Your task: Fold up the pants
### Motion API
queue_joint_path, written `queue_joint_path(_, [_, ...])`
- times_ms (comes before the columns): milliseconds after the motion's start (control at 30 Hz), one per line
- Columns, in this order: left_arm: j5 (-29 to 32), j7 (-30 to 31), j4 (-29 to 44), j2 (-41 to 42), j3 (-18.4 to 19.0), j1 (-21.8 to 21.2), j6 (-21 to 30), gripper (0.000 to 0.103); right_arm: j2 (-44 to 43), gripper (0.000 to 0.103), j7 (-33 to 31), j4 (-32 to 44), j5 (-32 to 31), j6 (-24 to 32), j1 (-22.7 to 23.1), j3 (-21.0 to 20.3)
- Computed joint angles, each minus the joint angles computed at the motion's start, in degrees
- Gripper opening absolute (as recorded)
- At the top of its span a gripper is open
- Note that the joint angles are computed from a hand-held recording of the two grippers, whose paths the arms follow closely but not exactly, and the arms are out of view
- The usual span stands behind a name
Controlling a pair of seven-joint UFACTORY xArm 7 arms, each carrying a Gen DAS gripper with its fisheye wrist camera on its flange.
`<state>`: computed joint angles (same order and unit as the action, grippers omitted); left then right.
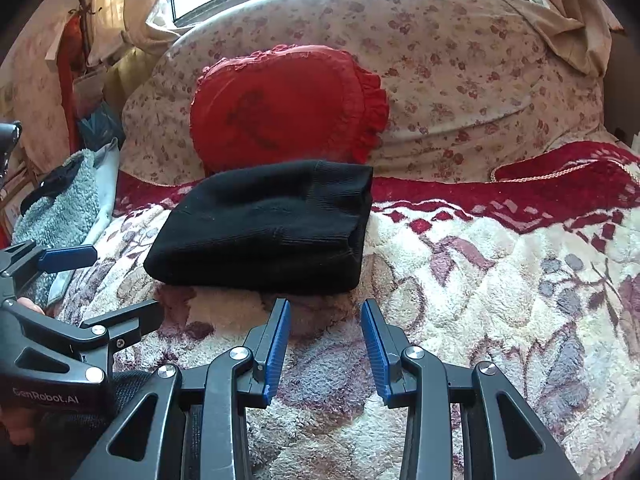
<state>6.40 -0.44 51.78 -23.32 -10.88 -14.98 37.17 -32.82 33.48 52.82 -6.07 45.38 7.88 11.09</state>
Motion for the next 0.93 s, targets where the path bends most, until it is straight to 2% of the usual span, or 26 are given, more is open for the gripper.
queue_joint_path(433, [-3.89,3.01,-0.58,-0.27,1.52,-1.51,0.74,0.102,0.82,0.035,-0.65,0.45,-0.21,0.25,0.16,-0.18])
queue_joint_path(933, [-5.46,4.65,-1.38,-1.13,1.46,-1.7,-0.15,0.103,1.85,0.035,-1.14,1.2,-0.55,0.78,0.27,-0.1])
